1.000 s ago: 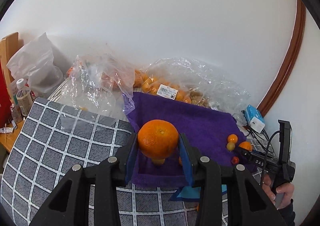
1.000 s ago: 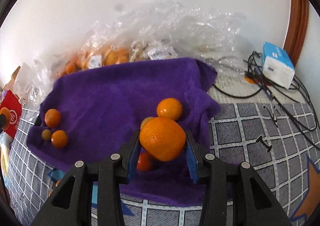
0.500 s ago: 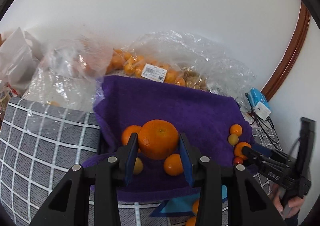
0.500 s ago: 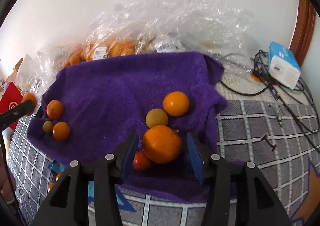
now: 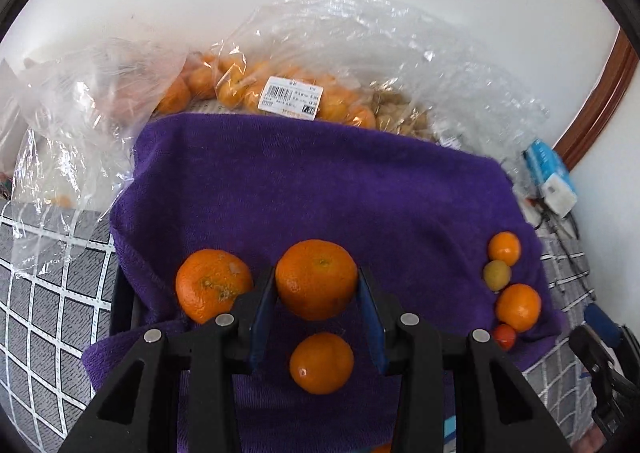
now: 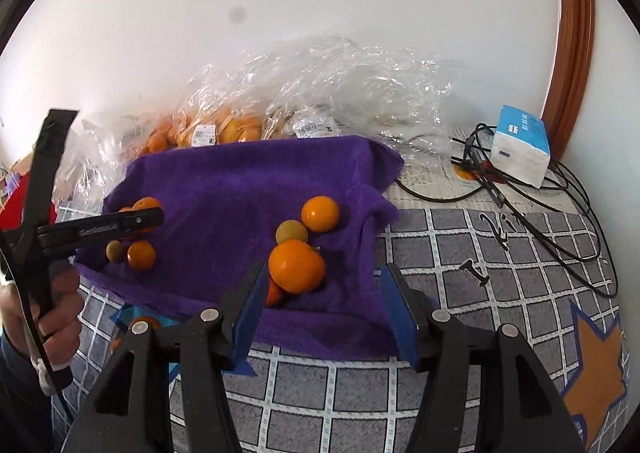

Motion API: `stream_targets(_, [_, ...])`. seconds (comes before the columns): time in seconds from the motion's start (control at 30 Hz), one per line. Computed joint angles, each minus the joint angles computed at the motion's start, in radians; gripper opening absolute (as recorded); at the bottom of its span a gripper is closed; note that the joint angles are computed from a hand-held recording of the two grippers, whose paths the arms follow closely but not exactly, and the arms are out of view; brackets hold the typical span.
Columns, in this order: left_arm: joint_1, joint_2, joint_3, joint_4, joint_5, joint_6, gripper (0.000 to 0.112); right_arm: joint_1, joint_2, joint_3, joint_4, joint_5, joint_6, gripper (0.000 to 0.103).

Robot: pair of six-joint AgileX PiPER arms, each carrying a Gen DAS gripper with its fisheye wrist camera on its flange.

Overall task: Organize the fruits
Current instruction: 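Carry both large oranges onto the purple towel and open both tools, then grasp an orange with right tool while left tool grasps the orange on the blue star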

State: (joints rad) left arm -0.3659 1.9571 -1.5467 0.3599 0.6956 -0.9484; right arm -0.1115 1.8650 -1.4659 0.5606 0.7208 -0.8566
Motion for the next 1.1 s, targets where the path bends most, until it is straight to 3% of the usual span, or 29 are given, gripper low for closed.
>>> stream_targets(0.33, [-0.002, 0.007, -0.02, -0.026, 0.029, 0.024, 0.042, 0.016, -0.029, 0.05, -0.025, -0.012, 0.018, 0.057])
stream_targets(0.4, [-0.002, -0.037, 0.029, -0.024, -0.014, 0.013, 0.049, 0.03, -0.049, 0.072, -0.04, -0.03, 0.027, 0.057])
stream_targets(0.63, [-0.014, -0.233, 0.228, 0.075, -0.082, -0.083, 0.05, 0.077, -0.099, 0.148, -0.079, -0.062, 0.097, 0.056])
stream_targets(0.7, [-0.025, -0.298, 0.303, 0.144, -0.081, -0.138, 0.05, 0.093, -0.115, 0.185, -0.067, -0.072, 0.104, 0.047])
stream_targets(0.77, [-0.037, -0.36, 0.387, 0.227, -0.082, -0.212, 0.05, 0.115, -0.128, 0.217, -0.069, -0.08, 0.118, 0.032])
stream_targets(0.8, [-0.042, -0.388, 0.417, 0.238, -0.075, -0.23, 0.05, 0.131, -0.135, 0.236, -0.072, -0.084, 0.124, 0.03])
stream_targets(0.93, [-0.028, -0.495, 0.553, 0.236, -0.1, -0.257, 0.05, 0.182, -0.175, 0.313, -0.038, -0.094, 0.099, 0.031])
stream_targets(1.03, [-0.028, -0.561, 0.64, 0.244, -0.091, -0.282, 0.05, 0.206, -0.207, 0.373, 0.06, -0.083, -0.003, 0.042])
stream_targets(1.1, [-0.021, -0.596, 0.688, 0.237, -0.092, -0.288, 0.05, 0.235, -0.223, 0.404, 0.074, -0.091, -0.015, 0.043])
